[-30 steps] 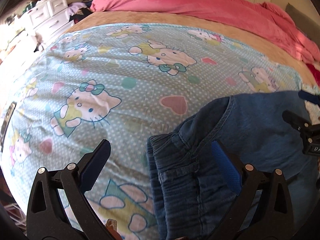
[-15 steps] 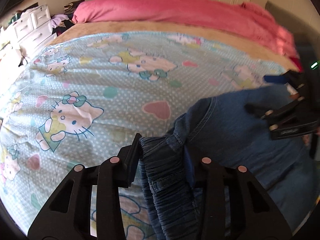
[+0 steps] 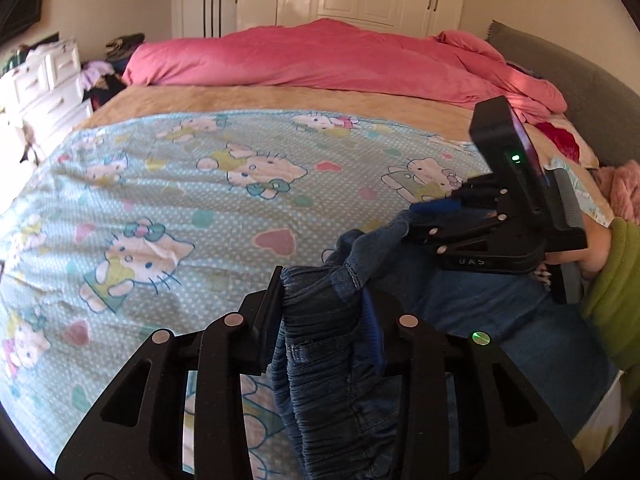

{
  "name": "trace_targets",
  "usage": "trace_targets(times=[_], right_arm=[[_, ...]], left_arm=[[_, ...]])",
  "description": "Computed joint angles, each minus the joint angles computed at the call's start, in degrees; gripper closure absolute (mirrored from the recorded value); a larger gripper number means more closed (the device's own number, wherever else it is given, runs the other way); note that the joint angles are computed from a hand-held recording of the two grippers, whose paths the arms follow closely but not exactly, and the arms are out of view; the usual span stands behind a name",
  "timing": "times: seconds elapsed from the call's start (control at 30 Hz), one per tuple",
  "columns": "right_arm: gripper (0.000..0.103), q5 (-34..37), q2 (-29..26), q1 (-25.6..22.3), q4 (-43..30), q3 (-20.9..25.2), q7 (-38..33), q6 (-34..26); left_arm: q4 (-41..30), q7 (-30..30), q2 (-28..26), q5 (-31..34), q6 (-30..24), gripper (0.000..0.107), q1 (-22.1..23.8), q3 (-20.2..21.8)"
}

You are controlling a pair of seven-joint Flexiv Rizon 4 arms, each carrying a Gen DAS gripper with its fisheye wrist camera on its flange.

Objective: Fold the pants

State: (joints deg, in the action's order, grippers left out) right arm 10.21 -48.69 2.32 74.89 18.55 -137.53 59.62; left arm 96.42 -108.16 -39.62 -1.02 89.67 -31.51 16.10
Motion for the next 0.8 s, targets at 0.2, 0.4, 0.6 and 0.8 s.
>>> trace_targets(times=[0.2,0.4,0.6,0.8], right_arm=[[0.096,8.3,5.5,-6.1,5.5,5.4,-0.3,3.6],[0.096,20.7,14.5,-13.8,14.6,11.6,-9.4,6.7],[0.096,32.5,23.6,-19.0,23.8,13.8,-19.6,6.6],[0.096,38.9,30.2,-21.3,30.4,12.6,-26.6,1.1]], left_arm=[[2.7,-0.4,1.7,-0.7,1.8,0.079,1.2,-0.8],[8.1,1.2,5.2,-2.3,5.9,0.079,2.6,-4.3],[13.7,4.1,8.1,-4.8,9.3,0.078,0.0,-4.1],[16.8,5.7,9.6,-6.0,7.9,0.077,-8.7,3.4]])
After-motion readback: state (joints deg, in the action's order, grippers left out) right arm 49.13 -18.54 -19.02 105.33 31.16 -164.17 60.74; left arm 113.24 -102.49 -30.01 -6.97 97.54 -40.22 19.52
